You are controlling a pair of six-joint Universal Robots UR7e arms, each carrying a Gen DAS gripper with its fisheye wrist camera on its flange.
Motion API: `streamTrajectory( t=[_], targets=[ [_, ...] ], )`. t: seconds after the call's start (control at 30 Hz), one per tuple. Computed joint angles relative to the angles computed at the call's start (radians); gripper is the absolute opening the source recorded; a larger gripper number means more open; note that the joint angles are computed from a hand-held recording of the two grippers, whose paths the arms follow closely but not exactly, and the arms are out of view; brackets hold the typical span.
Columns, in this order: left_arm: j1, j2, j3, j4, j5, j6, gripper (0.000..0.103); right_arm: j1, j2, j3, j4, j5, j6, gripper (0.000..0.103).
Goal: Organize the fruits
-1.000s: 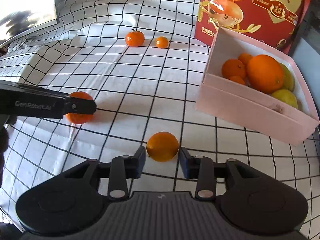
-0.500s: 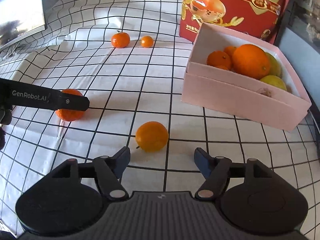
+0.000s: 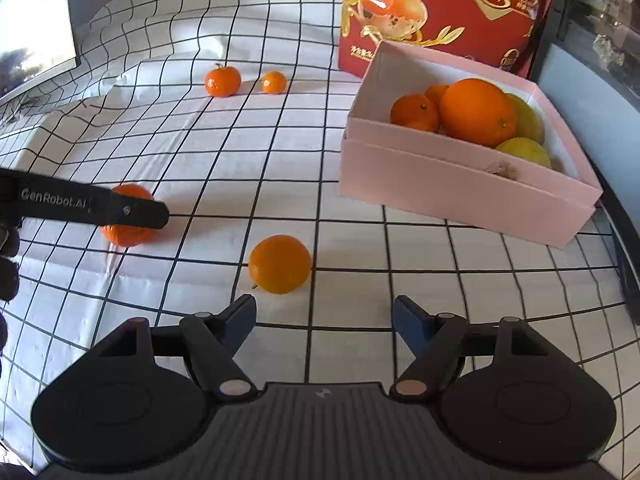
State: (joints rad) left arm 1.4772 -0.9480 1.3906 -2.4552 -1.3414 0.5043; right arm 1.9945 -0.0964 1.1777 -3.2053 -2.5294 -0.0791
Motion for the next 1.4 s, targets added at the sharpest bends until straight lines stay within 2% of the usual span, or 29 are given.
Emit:
streamTrajectory(
  t=[0.2, 0.47, 0.7, 1.0, 1.2, 1.4],
  targets=[
    [-0.01, -0.022, 0.036, -0.02, 0.025, 0.02, 0.048, 0.0, -0.013, 0.018, -0.028, -0.021, -0.004, 0.076],
    [-0.024, -0.046, 0.082, -0.058, 0.054, 0.042, 0.049, 0.005, -0.03, 0.052, -0.036, -0.004, 0.004, 0.076],
    [-0.031, -0.059, 0.103, -0.091, 0.073, 0.056, 0.049, 0.012, -0.013, 0.028, -0.036, 0.014, -0.026, 0.076],
    [-0.019, -0.071, 0.107, -0.063, 0.063, 0.055, 0.049, 0.012, 0.013, -0.02, -0.026, 0.027, -0.054, 0.076],
    [-0.017, -0.054, 0.088, -0.054, 0.069, 0.043, 0.049, 0.0, 0.021, -0.049, 0.008, 0.054, -0.04, 0.076],
    [-0.02, -0.04, 0.074, -0.05, 0.078, 0.051, 0.049, -0.006, 0.053, -0.112, 0.021, 0.085, -0.077, 0.069]
  ],
)
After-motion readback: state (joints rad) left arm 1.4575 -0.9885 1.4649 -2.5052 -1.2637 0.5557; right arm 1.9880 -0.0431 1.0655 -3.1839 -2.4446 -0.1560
